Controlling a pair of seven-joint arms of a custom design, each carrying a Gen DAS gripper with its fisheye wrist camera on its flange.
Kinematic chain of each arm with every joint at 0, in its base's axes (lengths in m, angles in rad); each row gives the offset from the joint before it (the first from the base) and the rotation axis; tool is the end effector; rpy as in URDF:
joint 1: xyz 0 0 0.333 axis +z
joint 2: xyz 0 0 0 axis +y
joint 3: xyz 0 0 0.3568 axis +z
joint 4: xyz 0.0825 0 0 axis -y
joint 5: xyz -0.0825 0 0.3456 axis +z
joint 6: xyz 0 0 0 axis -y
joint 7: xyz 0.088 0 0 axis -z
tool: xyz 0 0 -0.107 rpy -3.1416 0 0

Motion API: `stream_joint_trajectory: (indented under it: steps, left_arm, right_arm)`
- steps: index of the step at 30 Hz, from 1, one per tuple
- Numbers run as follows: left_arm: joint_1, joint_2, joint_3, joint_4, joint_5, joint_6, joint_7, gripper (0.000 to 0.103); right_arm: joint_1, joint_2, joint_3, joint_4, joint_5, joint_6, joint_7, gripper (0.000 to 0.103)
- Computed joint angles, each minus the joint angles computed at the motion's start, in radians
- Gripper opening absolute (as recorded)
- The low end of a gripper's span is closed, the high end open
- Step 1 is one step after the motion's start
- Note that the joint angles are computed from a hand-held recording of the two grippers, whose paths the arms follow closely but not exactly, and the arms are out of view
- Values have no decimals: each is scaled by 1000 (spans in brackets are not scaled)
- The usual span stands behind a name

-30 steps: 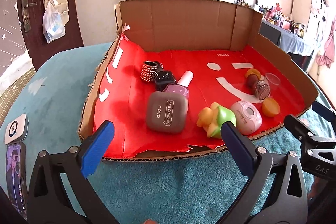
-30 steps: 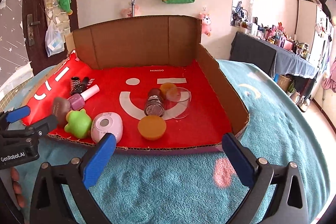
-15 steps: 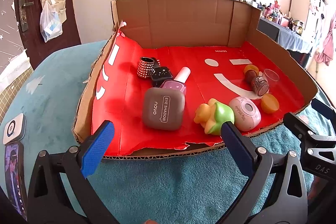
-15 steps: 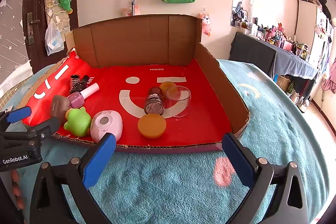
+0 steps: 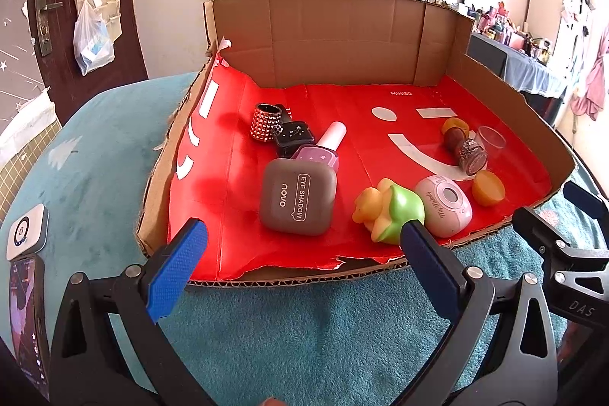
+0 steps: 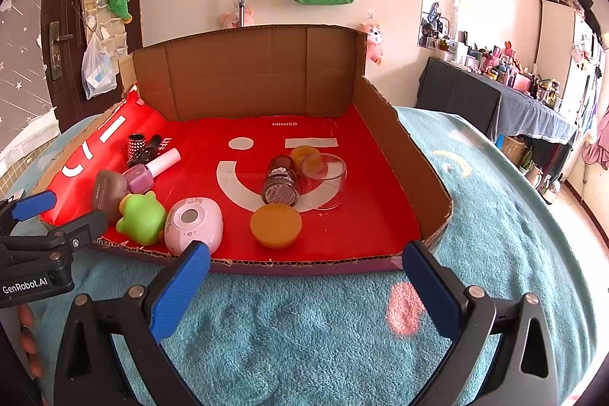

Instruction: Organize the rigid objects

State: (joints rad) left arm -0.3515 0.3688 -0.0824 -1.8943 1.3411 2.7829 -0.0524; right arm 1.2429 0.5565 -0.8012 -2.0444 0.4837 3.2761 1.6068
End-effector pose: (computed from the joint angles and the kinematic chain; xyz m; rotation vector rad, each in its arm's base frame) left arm 0.5573 -0.3002 0.4051 -1.7475 1.6988 -0.7643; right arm 0.5553 0.2983 0.4107 -1.7899 1.5401 -0.7897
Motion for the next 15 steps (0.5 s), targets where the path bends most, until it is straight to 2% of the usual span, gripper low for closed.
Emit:
stream_joint_trajectory:
  steps: [8, 15]
  left_arm:
    - [-5, -42, -4, -22, 63, -2, -60, 103]
    - [18, -106, -39, -76, 144, 14, -150, 103]
  right_arm:
    - [11, -12, 0, -13, 16, 23, -10, 103]
    - [20, -92, 32, -62, 82, 74, -105, 103]
